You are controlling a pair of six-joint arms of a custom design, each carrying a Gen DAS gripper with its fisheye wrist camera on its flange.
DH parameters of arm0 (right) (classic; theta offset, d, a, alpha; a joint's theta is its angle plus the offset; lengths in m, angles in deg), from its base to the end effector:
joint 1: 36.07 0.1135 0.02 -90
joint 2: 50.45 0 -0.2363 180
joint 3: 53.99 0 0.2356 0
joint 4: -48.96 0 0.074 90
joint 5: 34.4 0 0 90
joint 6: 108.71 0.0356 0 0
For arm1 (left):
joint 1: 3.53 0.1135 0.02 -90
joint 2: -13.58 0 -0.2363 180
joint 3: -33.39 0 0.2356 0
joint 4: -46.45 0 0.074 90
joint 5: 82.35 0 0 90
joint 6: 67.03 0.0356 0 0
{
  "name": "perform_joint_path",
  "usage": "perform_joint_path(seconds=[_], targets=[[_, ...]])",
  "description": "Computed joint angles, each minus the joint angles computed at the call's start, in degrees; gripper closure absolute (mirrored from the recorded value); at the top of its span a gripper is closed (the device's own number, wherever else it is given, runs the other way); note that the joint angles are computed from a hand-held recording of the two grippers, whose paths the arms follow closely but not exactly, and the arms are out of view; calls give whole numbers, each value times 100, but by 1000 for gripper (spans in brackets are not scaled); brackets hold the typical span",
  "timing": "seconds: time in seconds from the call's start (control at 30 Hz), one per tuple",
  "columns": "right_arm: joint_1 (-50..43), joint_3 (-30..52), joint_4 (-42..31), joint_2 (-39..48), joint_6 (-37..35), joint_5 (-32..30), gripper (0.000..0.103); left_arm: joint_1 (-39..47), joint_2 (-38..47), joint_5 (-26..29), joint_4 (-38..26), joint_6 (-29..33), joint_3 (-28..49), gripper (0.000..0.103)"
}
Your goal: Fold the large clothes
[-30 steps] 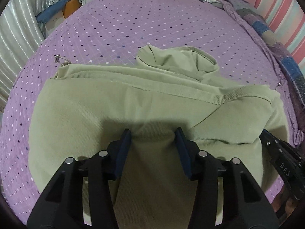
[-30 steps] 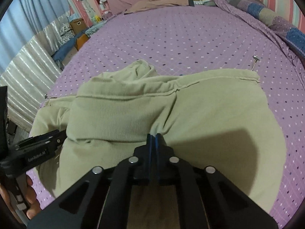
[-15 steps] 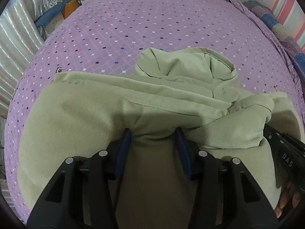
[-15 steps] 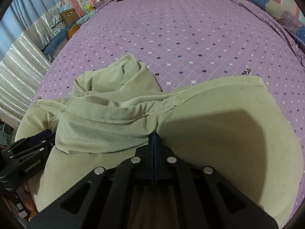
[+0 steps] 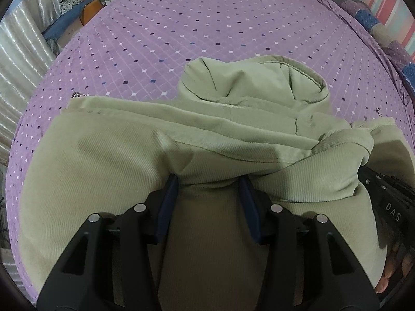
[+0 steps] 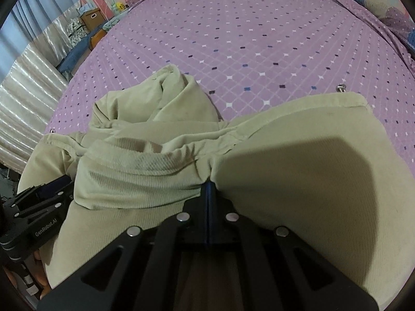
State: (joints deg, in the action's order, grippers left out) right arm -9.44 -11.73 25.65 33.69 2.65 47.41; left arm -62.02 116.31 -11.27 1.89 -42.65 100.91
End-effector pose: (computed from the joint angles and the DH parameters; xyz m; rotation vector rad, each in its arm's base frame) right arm 0.1918 0.1019 0.0921 -0.1710 2.7669 0.4292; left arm 0.1581 -0.2358 0.1022 -0.2133 2.7595 -0.0027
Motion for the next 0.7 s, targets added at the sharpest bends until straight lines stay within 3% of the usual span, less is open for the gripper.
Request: perform_joint_path(seconds=[0.7], targets=[[154,189,226,491,-13,232,103,234,277,124,324,317,70,55]])
